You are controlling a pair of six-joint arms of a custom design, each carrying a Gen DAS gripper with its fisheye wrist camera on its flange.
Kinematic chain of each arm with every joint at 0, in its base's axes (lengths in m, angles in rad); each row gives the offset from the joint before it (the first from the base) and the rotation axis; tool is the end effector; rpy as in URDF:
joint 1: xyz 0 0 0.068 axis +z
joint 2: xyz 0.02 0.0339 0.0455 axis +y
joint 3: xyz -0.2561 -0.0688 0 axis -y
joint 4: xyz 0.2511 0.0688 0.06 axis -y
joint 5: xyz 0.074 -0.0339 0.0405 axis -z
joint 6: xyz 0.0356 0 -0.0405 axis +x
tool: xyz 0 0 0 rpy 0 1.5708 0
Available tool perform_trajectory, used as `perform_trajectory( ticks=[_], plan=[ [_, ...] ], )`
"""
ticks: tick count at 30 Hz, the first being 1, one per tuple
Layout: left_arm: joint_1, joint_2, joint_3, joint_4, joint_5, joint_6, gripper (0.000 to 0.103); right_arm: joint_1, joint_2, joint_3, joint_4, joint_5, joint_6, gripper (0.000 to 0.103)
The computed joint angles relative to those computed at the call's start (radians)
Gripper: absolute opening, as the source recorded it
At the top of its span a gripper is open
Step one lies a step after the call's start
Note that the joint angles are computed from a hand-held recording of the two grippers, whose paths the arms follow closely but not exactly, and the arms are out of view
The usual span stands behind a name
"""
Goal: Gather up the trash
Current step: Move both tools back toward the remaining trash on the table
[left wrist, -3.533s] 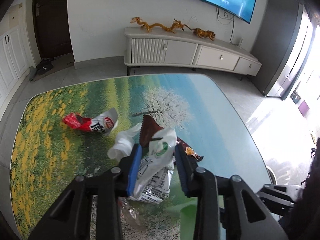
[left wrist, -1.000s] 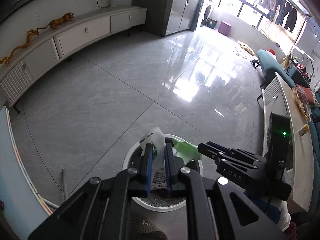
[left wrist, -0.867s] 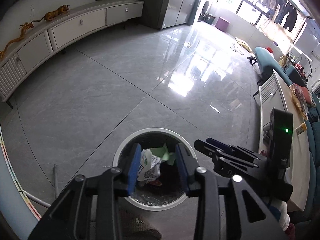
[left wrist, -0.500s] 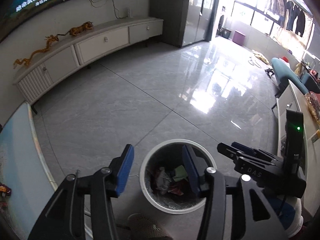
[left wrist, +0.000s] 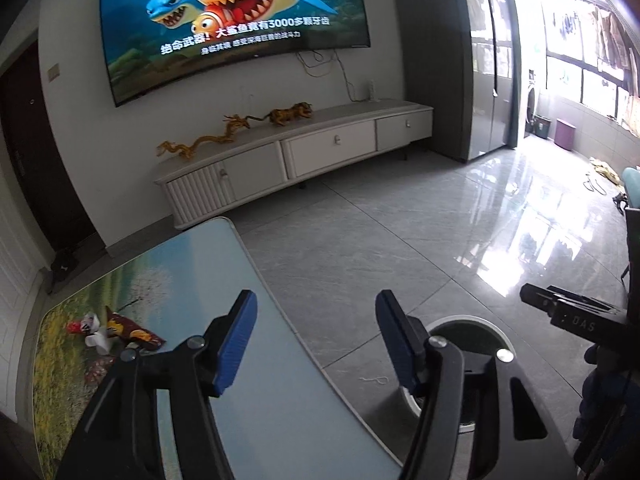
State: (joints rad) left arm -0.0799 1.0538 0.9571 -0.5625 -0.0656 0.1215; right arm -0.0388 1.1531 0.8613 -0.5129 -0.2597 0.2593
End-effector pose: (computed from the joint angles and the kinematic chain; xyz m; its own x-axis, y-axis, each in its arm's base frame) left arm 0.2351 -0.0165 0.3045 -0.6026 0.1696 -0.7798 0.1018 0.9855 0.1357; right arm 0.2492 -0.0005 0.2547 -0.7320 0.2764 -0.6227 0.0489 0.9330 0.3566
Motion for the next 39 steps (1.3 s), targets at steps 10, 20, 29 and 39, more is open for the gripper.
perform_trajectory(
  ticks=[10, 20, 29, 39],
  plan=[
    [0.355, -0.191, -0.021, -0.041, 0.161, 0.093, 0.072, 0.243, -0.046, 0.106, -0.043, 0.131, 0.052, 0.066],
    [0.853, -0.192, 0.03, -0.083, 0.52, 0.2, 0.072, 0.542, 0.033, 0.26, -0.095, 0.326, 0.1, 0.069],
    [1.182, -0.066, 0.112, -0.123, 0.779, 0.293, 0.072, 0.753, 0.136, 0.419, -0.154, 0.464, 0.13, 0.069],
    [1.367, 0.096, 0.271, -0.192, 0.941, 0.4, 0.072, 0.898, 0.238, 0.601, -0.212, 0.537, 0.143, 0.069]
  ],
)
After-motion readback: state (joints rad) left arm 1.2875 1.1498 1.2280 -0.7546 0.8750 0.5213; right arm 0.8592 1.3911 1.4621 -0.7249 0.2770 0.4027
